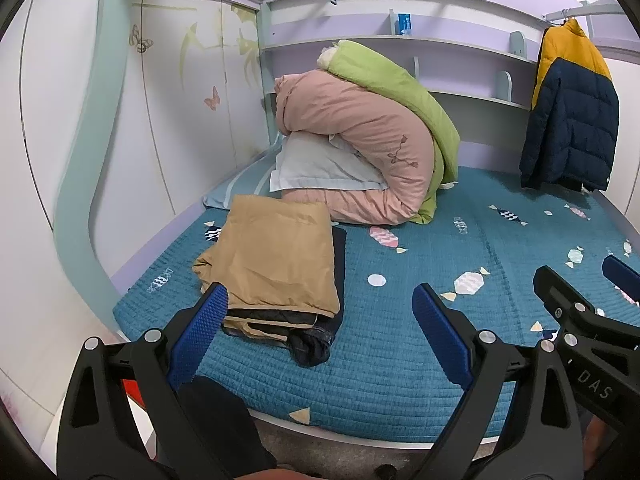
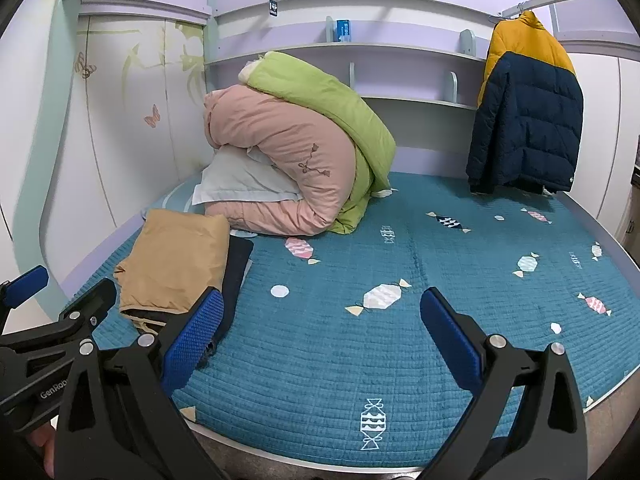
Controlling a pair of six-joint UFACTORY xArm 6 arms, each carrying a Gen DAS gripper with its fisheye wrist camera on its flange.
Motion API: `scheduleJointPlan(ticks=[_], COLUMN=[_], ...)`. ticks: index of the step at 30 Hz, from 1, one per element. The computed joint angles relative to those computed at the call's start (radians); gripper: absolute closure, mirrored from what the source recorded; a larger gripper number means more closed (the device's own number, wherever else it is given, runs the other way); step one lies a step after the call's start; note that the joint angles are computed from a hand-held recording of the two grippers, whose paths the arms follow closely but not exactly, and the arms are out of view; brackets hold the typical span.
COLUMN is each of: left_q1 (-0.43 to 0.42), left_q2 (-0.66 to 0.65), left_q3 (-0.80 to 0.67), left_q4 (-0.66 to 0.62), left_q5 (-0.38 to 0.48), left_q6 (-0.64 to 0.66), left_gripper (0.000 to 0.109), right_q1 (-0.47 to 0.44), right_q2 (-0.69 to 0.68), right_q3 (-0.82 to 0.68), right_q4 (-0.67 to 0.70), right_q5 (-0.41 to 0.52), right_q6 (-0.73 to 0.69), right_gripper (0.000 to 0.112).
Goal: Fold large clothes
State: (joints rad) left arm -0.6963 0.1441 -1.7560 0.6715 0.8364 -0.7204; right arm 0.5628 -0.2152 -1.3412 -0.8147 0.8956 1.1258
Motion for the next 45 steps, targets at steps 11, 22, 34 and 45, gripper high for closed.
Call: scheduleJointPlan(ticks=[11,22,34,45], left_q1=[0.007,0.015,0.009,0.007], left_q2=[0.004,0.005,-0.007,0.001], left_q3=[-0.004,-0.006,0.023,0.018], left_q4=[-0.024,-0.049,-0.072,-0.076], left_q5=[0.007,0.006,-0.038,-0.035], left_q6=[0.021,0.05,0.09,0.094], left_gripper=[0.015,0.015,0.015,0.015], right_q1=[0.001,-0.002,-0.002,-0.009], right_q2=[0.006,0.017,0.014,0.019], right_q3=[-0.003,-0.011,-0.006,-0.011], right_q4=[0.008,0.019,0.023,0.034], right_q5=[0.006,0.024,0.056,0.052], right_q6=[-0.003,-0.002,0.001,-0.012], right_gripper=[0.017,0.017,0.017,0.017])
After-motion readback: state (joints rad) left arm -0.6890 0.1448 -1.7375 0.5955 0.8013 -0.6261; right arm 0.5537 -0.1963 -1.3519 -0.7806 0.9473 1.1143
